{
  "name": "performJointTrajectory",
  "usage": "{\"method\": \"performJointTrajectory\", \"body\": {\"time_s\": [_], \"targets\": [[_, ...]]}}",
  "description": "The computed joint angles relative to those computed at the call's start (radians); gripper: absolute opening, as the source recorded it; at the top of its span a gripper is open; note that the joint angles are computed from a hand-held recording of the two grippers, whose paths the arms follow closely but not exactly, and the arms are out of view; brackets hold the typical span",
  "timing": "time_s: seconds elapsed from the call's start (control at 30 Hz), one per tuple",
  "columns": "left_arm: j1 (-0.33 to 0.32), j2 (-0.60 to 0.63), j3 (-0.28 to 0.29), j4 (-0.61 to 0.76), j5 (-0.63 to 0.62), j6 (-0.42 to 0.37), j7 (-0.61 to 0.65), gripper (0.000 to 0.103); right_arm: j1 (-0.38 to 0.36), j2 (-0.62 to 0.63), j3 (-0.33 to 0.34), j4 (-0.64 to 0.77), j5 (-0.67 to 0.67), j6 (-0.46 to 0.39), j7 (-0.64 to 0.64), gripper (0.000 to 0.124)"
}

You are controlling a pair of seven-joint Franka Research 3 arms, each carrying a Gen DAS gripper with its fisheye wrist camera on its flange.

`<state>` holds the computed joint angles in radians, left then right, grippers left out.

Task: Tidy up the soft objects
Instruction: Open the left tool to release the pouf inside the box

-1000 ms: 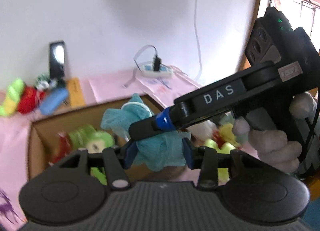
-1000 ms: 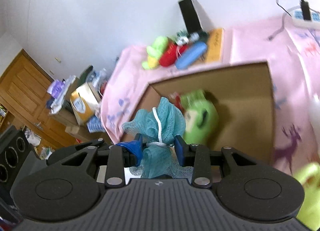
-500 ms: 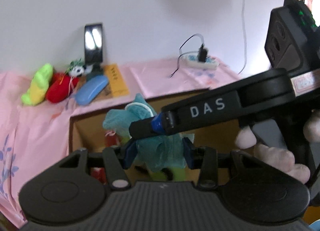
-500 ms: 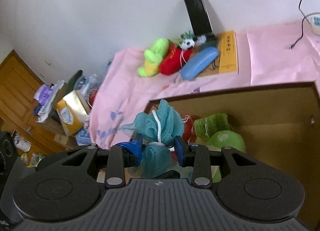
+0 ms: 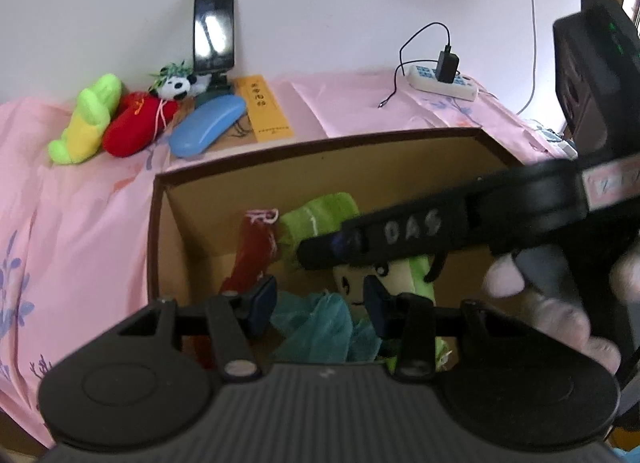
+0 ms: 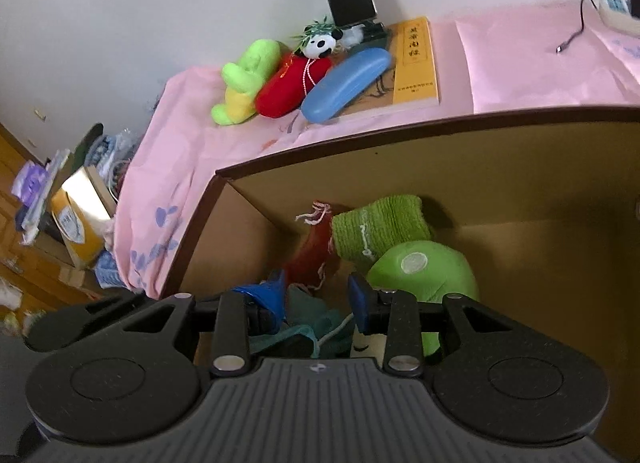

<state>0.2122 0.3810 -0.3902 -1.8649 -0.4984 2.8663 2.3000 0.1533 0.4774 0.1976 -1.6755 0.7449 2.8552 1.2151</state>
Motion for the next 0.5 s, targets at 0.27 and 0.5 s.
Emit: {"method": "performJointTrajectory", "body": {"time_s": [0.27,0.5], "targets": [[-0.013,-0.017,0.01,-0.018,0.002,0.022,-0.042,0.056,0.007,-0.032,-0.011,-0.035,-0.008,0.034,0.011,0.018],[-0.077,-0.054,0.073,-0.052,0.115,0.064,-0.182,0.064,0.032,-0.086,-0.033,-0.114,-0.067,0.12,0.036,0.018]]}}
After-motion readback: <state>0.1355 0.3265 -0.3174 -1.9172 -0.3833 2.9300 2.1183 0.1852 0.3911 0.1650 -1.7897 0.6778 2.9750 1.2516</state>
